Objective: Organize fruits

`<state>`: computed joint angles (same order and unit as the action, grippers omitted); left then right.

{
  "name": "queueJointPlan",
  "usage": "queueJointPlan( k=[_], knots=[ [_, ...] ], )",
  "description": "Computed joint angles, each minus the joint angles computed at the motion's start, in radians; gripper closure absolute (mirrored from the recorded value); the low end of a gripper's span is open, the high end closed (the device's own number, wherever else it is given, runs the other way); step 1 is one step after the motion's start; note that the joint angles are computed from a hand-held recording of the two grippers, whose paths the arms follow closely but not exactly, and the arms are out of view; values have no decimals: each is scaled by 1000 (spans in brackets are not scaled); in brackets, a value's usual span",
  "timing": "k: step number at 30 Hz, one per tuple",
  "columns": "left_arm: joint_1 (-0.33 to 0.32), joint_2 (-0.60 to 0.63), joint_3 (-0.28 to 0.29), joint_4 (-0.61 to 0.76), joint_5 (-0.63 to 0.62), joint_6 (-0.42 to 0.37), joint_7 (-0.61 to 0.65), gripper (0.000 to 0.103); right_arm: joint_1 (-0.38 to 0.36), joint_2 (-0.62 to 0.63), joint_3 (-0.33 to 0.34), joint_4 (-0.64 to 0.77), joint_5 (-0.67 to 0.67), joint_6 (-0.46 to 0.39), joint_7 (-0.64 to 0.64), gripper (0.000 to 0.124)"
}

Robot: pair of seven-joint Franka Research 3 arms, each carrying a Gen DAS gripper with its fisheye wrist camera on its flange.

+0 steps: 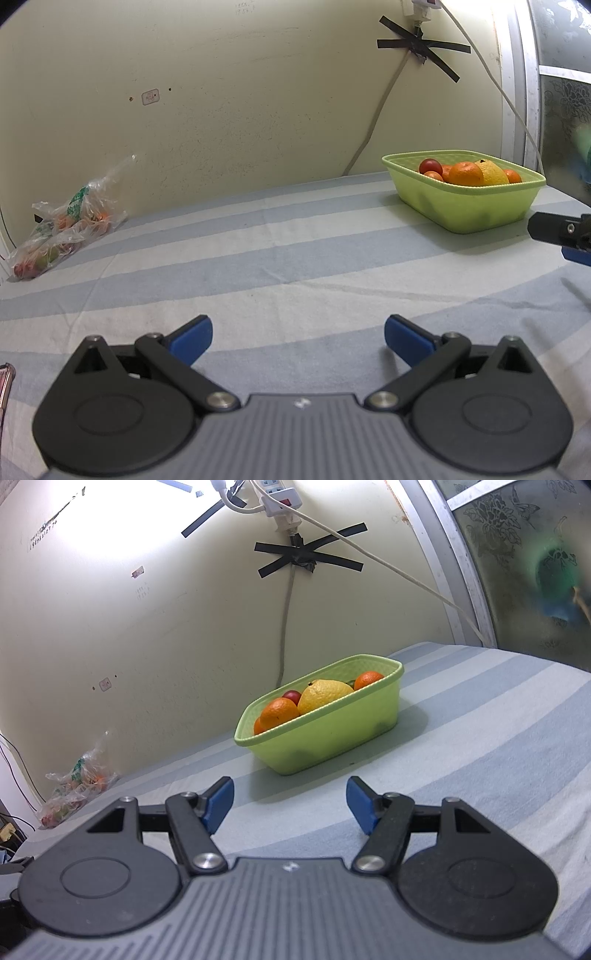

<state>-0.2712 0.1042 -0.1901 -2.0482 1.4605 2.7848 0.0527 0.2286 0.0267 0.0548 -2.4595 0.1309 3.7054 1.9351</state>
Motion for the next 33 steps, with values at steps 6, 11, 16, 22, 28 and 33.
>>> queueJointPlan(
  k=[6,11,16,22,28,33],
  knots=[
    [-1,-2,0,0,20,-1,-23,0,-3,-1,-1,-1,-14,2,10,54],
    [0,-8,-1,-5,52,4,-58,0,-3,-1,-1,-2,-16,5,12,53],
    [4,-13,-4,-7,79,6,-82,0,-7,6,-2,1,-33,15,21,52],
    [6,-17,-8,-10,101,1,-108,0,-10,10,-1,5,-41,20,28,52],
    [9,-18,-9,-11,110,4,-125,0,-19,10,-4,3,-72,24,50,52],
    [12,-21,-9,-12,115,4,-138,0,-19,10,-3,1,-69,26,47,52]
  ],
)
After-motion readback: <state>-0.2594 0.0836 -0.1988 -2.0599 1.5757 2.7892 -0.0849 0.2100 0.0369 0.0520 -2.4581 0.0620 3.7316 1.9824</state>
